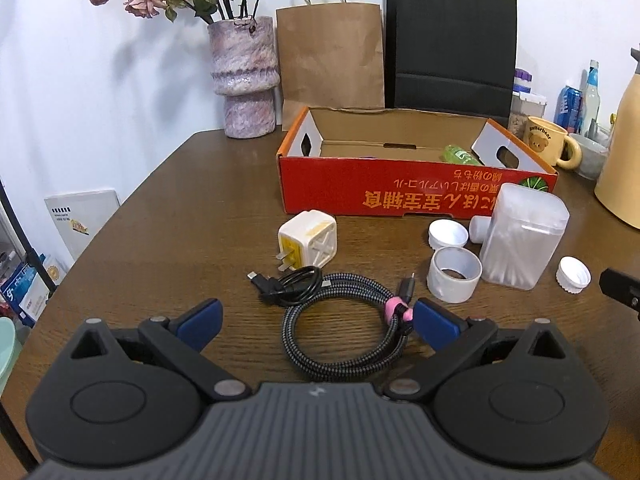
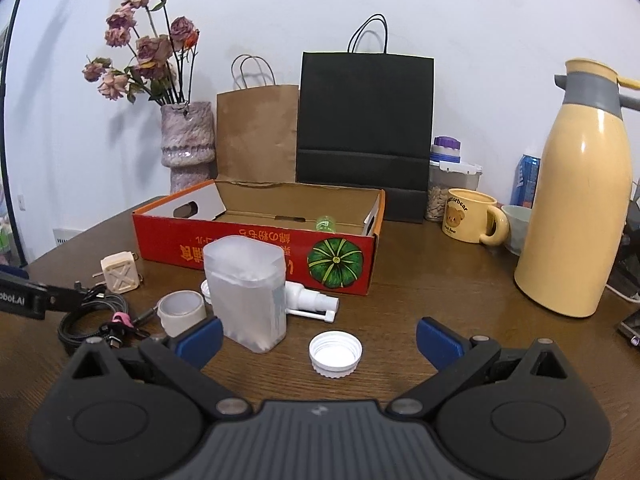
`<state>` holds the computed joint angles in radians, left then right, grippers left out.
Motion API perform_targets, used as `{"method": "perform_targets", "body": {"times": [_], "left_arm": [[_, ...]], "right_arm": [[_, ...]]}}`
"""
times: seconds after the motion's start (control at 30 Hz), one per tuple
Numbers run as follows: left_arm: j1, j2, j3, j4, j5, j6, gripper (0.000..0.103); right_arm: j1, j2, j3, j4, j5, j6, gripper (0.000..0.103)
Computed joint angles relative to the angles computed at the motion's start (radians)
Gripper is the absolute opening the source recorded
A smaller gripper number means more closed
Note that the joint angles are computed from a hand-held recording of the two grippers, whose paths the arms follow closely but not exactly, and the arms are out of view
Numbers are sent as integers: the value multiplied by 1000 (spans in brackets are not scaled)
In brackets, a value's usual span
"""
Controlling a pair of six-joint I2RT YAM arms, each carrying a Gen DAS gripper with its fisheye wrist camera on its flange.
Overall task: Organize rigid objects
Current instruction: 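Grasp the braided black cable at its pink tie with the left gripper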
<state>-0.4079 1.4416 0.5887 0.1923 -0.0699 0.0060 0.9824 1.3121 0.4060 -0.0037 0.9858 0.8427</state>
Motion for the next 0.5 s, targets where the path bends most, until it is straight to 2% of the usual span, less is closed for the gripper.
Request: {"method": "perform_targets", "body": {"times": [0.27,0.5], "left_arm": [[-29,87,75,-51,-24,5,103],[-45,195,194,-136,-18,-45,103]], "right_arm": [[-13,18,-18,37,-1,20,103],[-25,49,-14,47,-8,36,103]]}}
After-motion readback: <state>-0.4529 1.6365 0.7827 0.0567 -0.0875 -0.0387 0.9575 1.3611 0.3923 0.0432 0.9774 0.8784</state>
